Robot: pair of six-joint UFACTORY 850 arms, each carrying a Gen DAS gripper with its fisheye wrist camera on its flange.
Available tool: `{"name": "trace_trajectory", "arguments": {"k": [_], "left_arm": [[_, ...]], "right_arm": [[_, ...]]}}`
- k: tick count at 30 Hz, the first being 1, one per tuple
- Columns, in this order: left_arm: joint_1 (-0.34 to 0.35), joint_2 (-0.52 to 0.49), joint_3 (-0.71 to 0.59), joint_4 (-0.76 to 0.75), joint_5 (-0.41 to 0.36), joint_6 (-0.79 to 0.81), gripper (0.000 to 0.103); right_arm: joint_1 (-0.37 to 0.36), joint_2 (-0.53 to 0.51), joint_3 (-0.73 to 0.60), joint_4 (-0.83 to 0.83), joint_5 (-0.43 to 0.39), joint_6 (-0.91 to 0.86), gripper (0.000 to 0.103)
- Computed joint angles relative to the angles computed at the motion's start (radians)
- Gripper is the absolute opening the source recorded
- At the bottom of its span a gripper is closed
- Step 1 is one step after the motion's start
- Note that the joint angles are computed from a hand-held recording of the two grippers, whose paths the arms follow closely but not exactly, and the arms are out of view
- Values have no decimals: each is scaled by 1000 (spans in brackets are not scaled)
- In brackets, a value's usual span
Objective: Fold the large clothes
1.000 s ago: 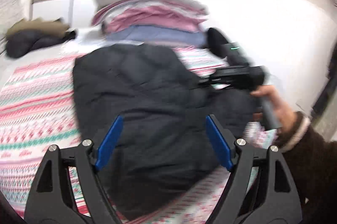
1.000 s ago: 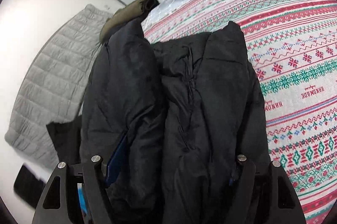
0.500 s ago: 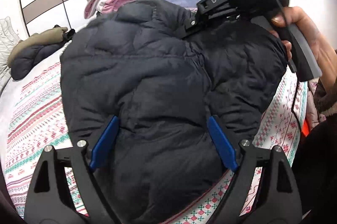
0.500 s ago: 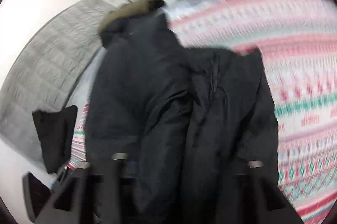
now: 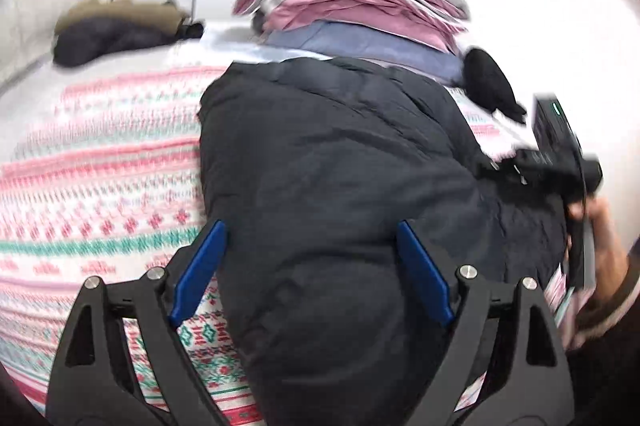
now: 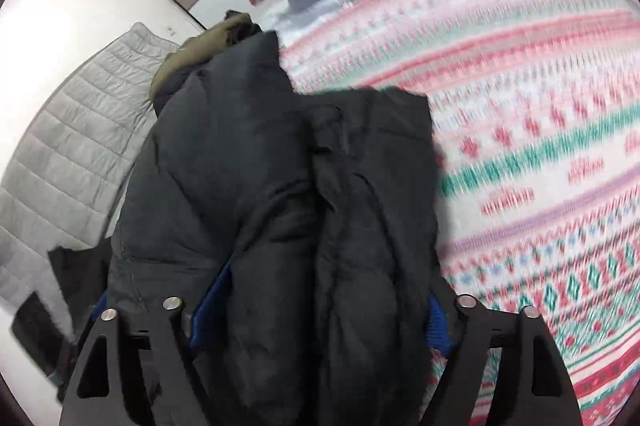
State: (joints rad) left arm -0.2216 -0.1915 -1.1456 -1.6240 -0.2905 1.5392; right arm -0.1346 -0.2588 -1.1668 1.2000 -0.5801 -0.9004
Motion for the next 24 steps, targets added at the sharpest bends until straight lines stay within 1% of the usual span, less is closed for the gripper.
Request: {"name": "trace_trajectory", "arguments": {"k": [1, 2, 3, 4, 5, 6, 7, 8, 9, 10, 11, 12, 13, 16, 17, 19, 21, 24], "left_arm": [[10, -10, -15, 49, -17, -88, 88], [26, -22, -30, 79, -53, -161, 89], [47, -34, -39, 85, -114, -212, 89], [65, -46, -47, 83, -168, -245, 90], [86, -62, -62, 88, -226, -301, 94], [98, -69, -69, 91, -253, -341, 96], [106, -83, -81, 99, -269, -376, 100], [107, -88, -81, 102, -273, -394, 101], [114, -106, -97, 127, -284, -442, 102], [115, -113, -99, 143, -289, -471, 102], [119, -137, -120, 189, -308, -541, 102], [125, -160, -135, 220, -346, -592, 102], [132, -178, -144, 232, -393, -631, 102], [146, -227, -165, 214, -481, -684, 102], [151, -246, -174, 203, -518, -687, 103], [160, -271, -181, 173, -573, -681, 103], [163, -277, -177, 143, -593, -657, 103], [157, -279, -180, 131, -605, -633, 102]], "right_arm": [[-6, 8, 3, -12, -7, 8, 83], [-9, 24, 11, -20, -9, 5, 83], [-16, 41, 23, -5, -18, -20, 83], [-37, 58, 40, 17, -46, -53, 84], [-50, 63, 50, 53, -77, -87, 84], [-70, 62, 57, 103, -139, -119, 85], [-88, 54, 59, 133, -190, -131, 85], [-106, 40, 58, 160, -247, -131, 85], [-114, 33, 60, 171, -270, -126, 85], [-121, 28, 62, 170, -275, -111, 85], [-119, 23, 62, 161, -255, -94, 85], [-110, 16, 61, 151, -236, -79, 85], [-111, 3, 56, 137, -243, -65, 86], [-122, -36, 54, 139, -305, -42, 91], [-120, -55, 47, 145, -319, -20, 92], [-121, -112, 28, 185, -380, 7, 92], [-118, -129, 26, 228, -403, -22, 91], [-104, -129, 23, 234, -393, -48, 84]]}}
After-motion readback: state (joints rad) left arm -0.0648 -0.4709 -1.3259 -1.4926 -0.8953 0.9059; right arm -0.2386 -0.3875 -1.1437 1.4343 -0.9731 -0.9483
